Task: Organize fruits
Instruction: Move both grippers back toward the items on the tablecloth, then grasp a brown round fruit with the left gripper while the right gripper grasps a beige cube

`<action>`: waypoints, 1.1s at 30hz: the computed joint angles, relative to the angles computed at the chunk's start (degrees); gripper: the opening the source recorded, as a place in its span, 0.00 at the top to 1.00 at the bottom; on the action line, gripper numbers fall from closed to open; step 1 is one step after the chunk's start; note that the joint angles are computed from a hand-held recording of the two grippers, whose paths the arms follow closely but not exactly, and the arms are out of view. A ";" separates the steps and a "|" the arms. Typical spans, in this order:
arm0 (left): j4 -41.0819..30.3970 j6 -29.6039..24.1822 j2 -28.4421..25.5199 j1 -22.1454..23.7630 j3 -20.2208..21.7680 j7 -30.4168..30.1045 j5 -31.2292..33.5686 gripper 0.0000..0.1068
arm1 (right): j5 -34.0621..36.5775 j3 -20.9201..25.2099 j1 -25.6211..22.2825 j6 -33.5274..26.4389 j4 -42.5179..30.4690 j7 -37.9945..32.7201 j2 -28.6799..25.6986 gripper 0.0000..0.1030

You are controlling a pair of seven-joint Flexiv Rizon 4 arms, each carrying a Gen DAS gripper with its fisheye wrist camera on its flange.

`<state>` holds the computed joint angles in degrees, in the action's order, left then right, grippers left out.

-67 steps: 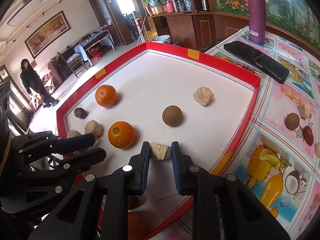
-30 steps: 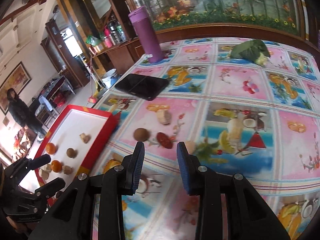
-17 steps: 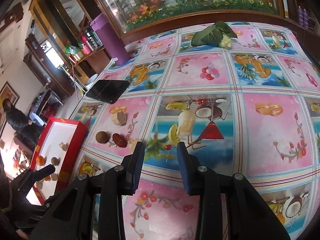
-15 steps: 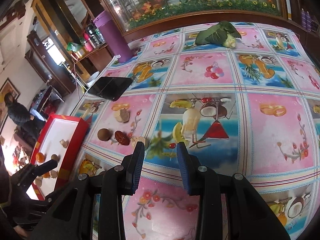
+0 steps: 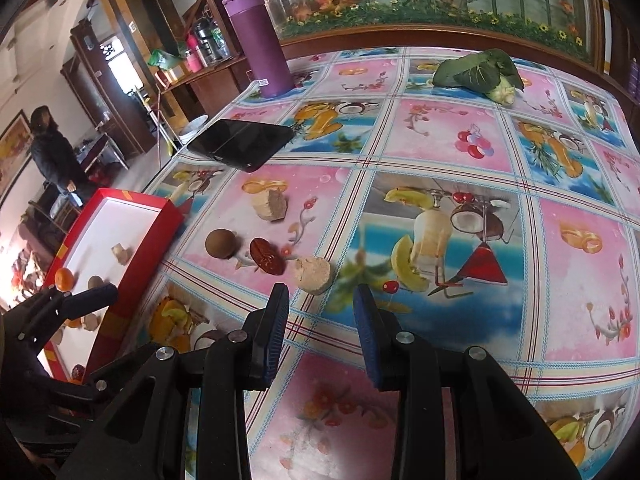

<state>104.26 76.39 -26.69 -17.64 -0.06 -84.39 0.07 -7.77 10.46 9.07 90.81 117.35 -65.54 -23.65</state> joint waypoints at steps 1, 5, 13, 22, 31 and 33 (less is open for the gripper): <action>-0.29 -0.12 -0.20 0.08 0.01 0.09 0.00 0.25 | -0.08 -0.04 0.09 -0.06 -0.09 -0.07 -0.08 0.68; -3.00 -1.92 -1.64 -0.56 1.11 -0.56 0.77 0.25 | -1.09 -2.47 2.24 -0.09 -0.04 0.97 -0.21 0.68; -9.26 -6.02 -5.02 -1.22 1.88 -1.35 1.97 0.25 | -3.46 -5.90 5.29 -0.57 -0.12 2.81 -0.50 0.68; -15.10 -9.94 -8.54 -1.94 2.78 -2.64 4.12 0.25 | -8.34 -12.68 10.46 -0.03 0.75 6.51 -1.02 0.70; -19.67 -13.33 -10.68 -2.41 3.16 -3.51 5.55 0.33 | -9.75 -13.29 10.40 0.84 1.11 7.43 -1.17 0.79; -20.16 -13.58 -10.98 -2.37 2.86 -3.23 5.77 0.36 | -9.58 -12.65 9.85 0.80 1.07 7.35 -1.14 0.79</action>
<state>84.10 62.81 -37.67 -20.01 2.80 -87.61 5.84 -17.36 -2.19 18.93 91.61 118.43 -58.19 -24.78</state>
